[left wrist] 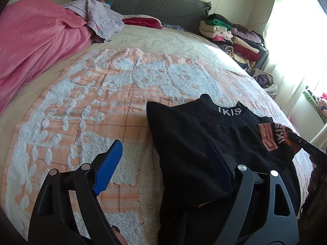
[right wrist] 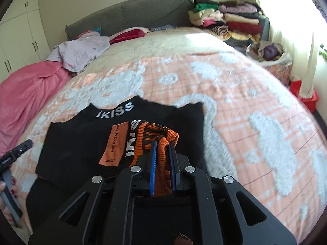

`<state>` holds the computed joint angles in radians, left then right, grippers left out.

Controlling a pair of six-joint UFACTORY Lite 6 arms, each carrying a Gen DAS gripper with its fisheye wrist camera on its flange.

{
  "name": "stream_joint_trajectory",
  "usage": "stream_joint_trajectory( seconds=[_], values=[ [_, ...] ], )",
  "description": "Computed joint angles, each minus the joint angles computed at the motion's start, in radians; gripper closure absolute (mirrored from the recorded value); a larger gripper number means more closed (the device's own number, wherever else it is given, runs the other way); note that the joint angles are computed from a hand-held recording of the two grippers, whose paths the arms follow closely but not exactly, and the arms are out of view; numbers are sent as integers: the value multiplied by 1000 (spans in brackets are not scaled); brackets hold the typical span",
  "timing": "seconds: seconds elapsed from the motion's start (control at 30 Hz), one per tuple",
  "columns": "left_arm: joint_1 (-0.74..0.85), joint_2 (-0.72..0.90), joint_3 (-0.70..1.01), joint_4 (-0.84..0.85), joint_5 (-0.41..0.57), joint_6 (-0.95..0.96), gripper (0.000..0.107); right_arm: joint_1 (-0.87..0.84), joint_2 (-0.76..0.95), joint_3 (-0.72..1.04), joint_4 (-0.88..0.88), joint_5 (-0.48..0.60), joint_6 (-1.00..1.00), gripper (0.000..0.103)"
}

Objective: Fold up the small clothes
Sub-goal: 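Reposition the held cuff on the shirt body with the right tool, then open the right tool and lift it off the cuff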

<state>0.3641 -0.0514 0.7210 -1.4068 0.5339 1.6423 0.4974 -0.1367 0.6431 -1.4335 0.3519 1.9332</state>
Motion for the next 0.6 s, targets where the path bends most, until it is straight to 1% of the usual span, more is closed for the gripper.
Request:
stream_joint_trajectory(
  seconds=[0.17, 0.27, 0.37, 0.43, 0.53, 0.6],
  values=[
    [-67, -21, -38, -24, -38, 33, 31, 8, 76, 23, 21, 39, -22, 91],
    [-114, -53, -73, -42, -62, 54, 31, 31, 85, 11, 38, 112, 14, 89],
    [-164, -82, -102, -55, -80, 79, 31, 15, 37, -32, 23, 86, 56, 87],
    [-203, -93, -122, -82, -104, 113, 31, 29, 11, -48, 32, 93, 57, 79],
    [-261, -93, -144, -123, -143, 157, 31, 64, -20, -58, 57, 102, 31, 75],
    [-304, -70, -145, -119, -203, 152, 31, 81, -33, -61, 77, 91, 9, 72]
  ],
)
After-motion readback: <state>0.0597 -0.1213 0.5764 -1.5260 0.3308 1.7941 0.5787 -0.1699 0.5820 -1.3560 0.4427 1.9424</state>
